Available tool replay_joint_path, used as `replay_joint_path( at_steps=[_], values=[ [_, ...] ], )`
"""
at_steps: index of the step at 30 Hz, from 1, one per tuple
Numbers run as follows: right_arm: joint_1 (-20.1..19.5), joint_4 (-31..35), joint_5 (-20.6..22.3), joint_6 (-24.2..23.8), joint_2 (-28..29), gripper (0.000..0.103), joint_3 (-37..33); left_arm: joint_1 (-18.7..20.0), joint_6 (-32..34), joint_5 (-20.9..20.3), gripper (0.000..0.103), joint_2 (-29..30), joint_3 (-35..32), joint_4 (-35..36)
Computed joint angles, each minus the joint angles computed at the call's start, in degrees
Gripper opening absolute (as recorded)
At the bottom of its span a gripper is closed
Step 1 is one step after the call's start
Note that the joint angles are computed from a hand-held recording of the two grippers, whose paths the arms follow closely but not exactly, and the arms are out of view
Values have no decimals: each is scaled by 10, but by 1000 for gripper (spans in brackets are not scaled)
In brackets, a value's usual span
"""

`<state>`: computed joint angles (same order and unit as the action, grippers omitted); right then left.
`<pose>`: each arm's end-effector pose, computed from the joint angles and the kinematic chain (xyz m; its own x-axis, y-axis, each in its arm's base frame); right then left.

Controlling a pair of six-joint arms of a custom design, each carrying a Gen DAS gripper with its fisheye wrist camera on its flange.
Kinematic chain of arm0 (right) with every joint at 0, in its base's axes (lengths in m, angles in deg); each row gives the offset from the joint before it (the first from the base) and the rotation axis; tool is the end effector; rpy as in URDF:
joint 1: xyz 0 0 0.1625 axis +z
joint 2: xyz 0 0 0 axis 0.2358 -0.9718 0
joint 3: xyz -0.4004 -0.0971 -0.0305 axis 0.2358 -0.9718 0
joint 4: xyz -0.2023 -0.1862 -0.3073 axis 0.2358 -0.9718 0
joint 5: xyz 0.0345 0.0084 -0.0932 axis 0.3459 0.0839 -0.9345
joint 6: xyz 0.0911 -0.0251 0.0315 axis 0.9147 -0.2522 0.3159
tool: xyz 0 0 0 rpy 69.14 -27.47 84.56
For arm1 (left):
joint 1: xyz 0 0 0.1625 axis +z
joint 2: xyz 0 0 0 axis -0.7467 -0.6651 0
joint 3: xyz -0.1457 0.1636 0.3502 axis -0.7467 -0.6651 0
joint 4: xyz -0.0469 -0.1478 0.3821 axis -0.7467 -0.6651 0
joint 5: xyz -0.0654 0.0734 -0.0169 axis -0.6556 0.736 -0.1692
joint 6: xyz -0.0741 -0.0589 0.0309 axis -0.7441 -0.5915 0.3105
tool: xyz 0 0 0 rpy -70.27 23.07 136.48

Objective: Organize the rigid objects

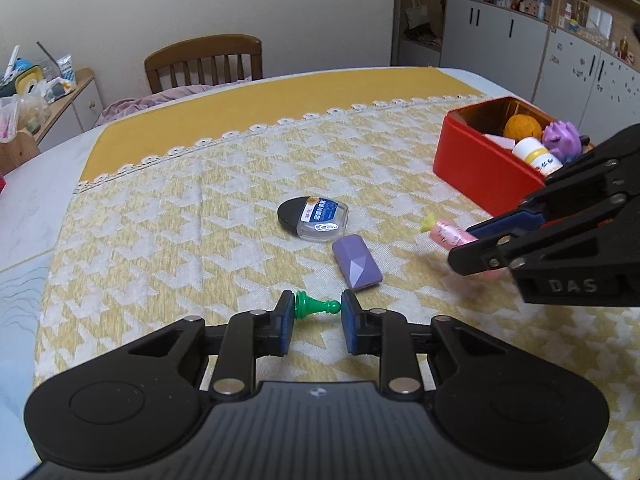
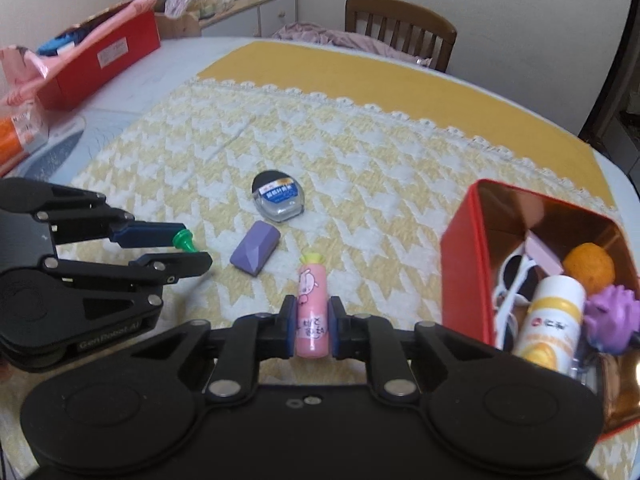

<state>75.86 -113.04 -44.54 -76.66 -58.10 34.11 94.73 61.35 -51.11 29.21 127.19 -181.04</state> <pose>0.0975 -0.7206 0.2717 -0.5192 -0.6828 0.5140 -0.8011 0.5984 -0.0143 -0.3238 -0.6552 0.0164 -0.6910 0.0333 -0.7221 0.5088 0.7319 -0.4532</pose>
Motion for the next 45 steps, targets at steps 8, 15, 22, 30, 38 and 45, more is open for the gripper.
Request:
replay_joint_path(
  at_steps=[8,15,22,30,38,45],
  values=[
    [2,36,16,19,-39,15,5,-18,-62,-2,24,-13,-2,17],
    [-5,65,48,18,-68,15,-2,-37,-76,-7,24,-4,-30,27],
    [-26,87,79,26,-84,15,-26,-49,-75,-17,24,28,-87,38],
    [-55,111,96,26,-82,15,-76,-55,-75,-21,24,85,-184,85],
    [-81,142,105,22,-67,15,-130,-55,-67,-29,24,156,-304,141],
    [-99,183,113,23,-42,15,-193,-48,-84,-44,24,217,-427,230]
  ],
)
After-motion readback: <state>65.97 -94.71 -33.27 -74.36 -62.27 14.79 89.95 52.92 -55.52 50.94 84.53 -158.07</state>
